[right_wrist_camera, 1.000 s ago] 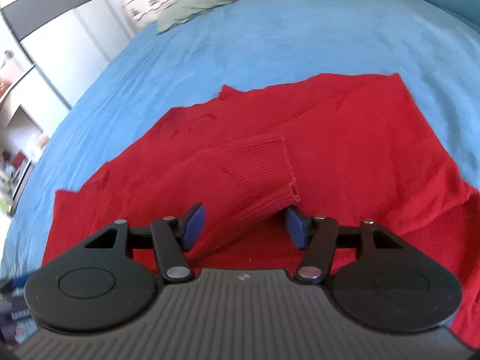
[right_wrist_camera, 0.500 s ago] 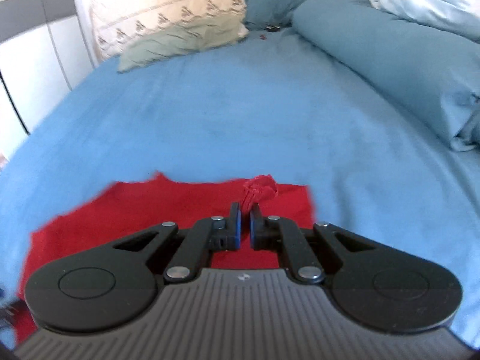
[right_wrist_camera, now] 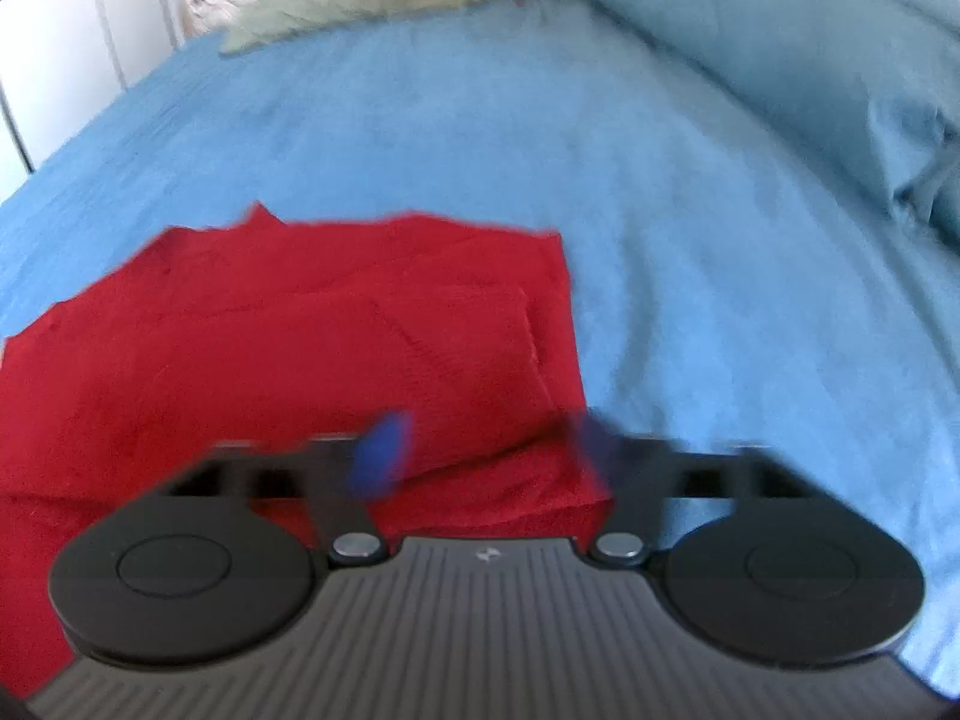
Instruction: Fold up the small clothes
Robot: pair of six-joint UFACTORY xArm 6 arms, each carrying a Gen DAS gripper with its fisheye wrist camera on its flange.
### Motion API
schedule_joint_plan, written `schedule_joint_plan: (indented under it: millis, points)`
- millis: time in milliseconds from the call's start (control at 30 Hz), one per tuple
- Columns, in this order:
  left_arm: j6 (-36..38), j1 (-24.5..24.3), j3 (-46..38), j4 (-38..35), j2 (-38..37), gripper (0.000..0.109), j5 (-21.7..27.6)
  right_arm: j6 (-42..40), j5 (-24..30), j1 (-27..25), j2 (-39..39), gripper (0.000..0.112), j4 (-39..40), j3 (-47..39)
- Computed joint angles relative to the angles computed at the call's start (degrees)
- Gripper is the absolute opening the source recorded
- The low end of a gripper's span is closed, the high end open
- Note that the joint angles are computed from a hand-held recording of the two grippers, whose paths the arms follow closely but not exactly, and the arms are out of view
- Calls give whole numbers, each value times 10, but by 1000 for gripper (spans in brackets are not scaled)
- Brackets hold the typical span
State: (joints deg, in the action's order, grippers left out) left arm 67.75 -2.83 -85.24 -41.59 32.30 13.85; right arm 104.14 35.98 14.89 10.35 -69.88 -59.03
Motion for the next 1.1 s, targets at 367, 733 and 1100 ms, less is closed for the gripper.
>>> schedule_joint_plan:
  millis: [367,733,1100]
  points:
    - [-23,-35,-44,1,35,80,103,5,-86,-32,84,103,-29,-46]
    - [57,-48,22,-104,-7,85,15,145,-85,-27,24,103,-175,15]
    - [218,35,173,-237,-207,103,63,108,-1,59,-274,103,-135,220]
